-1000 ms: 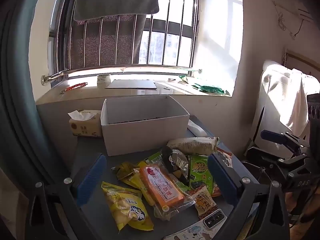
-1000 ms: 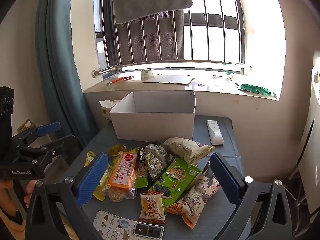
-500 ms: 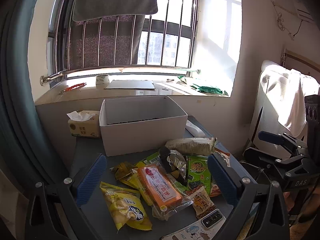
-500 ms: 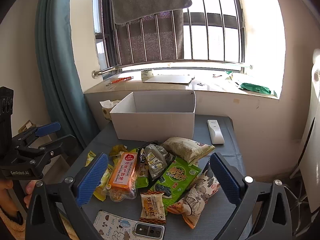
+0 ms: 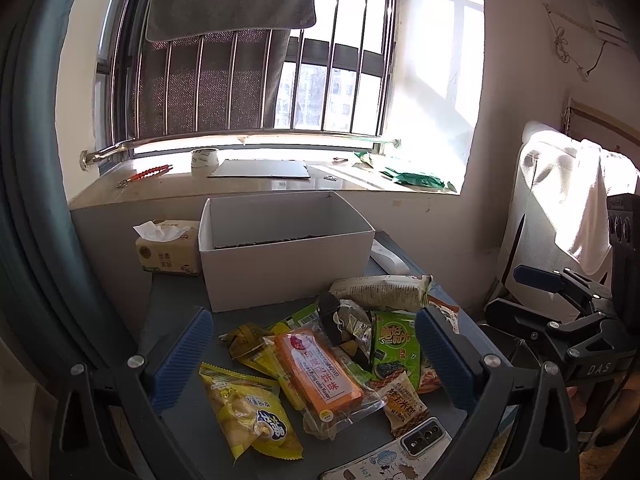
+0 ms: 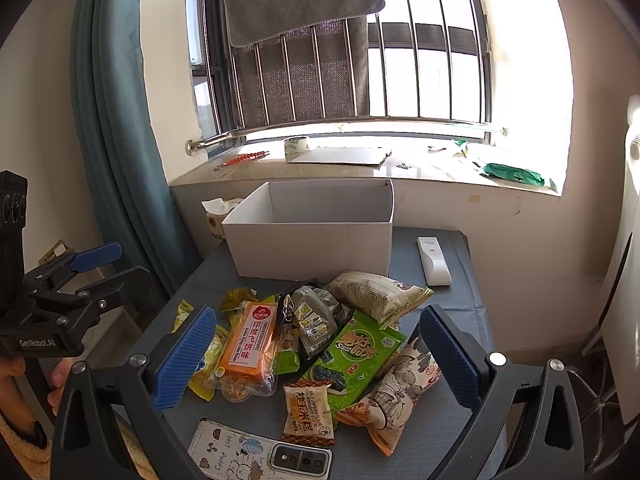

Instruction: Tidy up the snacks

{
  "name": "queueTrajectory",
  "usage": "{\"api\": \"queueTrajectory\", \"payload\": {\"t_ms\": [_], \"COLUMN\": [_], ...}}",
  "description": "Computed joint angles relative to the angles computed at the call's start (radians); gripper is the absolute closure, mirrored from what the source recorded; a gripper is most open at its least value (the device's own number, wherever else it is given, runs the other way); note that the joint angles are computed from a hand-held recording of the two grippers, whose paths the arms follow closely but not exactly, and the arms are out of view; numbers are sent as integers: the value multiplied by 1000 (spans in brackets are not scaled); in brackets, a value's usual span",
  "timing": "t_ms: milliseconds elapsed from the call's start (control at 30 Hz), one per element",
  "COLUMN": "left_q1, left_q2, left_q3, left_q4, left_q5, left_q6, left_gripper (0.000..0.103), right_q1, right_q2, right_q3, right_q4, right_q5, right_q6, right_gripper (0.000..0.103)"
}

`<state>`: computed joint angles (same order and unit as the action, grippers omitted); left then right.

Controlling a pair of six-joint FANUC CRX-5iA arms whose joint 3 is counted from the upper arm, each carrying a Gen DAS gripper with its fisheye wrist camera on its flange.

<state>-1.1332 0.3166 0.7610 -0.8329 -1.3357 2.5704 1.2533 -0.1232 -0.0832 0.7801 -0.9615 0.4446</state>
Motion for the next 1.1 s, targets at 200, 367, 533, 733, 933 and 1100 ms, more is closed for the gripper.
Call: {"api": "queueTrajectory", "payload": {"t_ms": [200, 367, 533, 733, 933, 1100], "left_q1": [-1, 0, -1, -1, 2, 1], "left_q2": [-1, 1, 3, -1, 1, -2], "left_q3": [-1, 4, 8, 2, 5, 1], "left_q4": [0, 3, 1, -1, 3, 3], "left_q5": [1, 3, -2, -3, -3, 1], "left_q6": [-1, -1, -3, 2, -5, -3], "left_gripper": [0, 0, 0, 0, 0, 0], "right_q1": [3, 2, 4, 4, 3, 4], "right_q2": [-1, -1, 0, 1, 0, -2], "right_q3": [1, 3, 3, 5, 4, 4], "right_q4": [-2, -6, -5, -14, -19, -18], "right_q5": [-1, 3, 4, 3, 1, 1], "right_q6": [3, 9, 10, 13, 15, 15], "right_gripper": [0, 0, 0, 0, 0, 0]}}
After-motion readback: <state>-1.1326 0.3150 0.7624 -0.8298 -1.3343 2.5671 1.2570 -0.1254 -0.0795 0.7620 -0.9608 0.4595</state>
